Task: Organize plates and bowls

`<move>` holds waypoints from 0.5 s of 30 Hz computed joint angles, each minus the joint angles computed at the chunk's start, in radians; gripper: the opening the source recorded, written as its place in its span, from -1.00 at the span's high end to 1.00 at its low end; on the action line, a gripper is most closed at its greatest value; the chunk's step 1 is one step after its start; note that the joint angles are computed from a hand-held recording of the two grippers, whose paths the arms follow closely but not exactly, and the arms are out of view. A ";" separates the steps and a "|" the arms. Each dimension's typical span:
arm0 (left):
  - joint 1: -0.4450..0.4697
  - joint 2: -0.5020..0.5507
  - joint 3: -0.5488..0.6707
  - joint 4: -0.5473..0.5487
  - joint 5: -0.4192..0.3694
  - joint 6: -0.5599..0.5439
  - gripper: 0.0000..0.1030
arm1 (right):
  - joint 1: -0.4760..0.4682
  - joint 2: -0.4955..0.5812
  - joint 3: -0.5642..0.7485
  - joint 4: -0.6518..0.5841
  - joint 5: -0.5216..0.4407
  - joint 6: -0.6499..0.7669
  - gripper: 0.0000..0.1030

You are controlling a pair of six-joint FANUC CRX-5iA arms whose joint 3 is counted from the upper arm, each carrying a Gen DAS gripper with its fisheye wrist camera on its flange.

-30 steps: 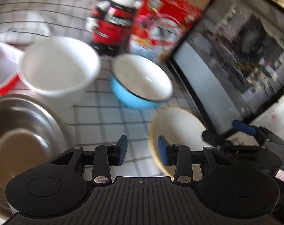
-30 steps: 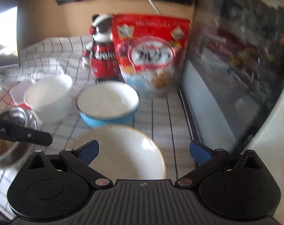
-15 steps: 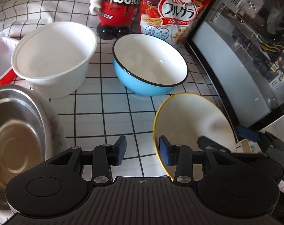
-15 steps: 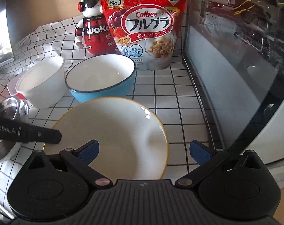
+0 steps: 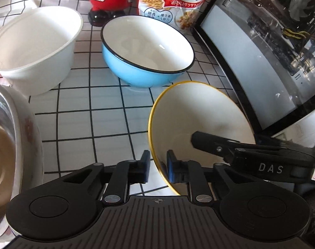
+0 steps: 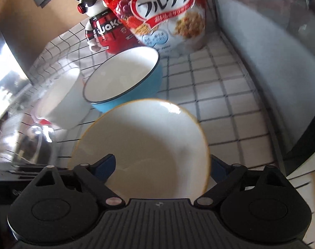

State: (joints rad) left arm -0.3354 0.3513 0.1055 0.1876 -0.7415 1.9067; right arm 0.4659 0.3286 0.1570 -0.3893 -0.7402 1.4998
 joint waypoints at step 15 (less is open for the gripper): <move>0.046 -0.086 -0.102 0.007 0.007 0.114 0.68 | -0.007 0.079 0.143 -0.167 -0.144 0.146 -0.82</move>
State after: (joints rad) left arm -0.2898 0.2649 0.0037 0.1946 -0.7347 2.0205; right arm 0.4592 0.4075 0.3004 -0.5565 -0.8838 1.6454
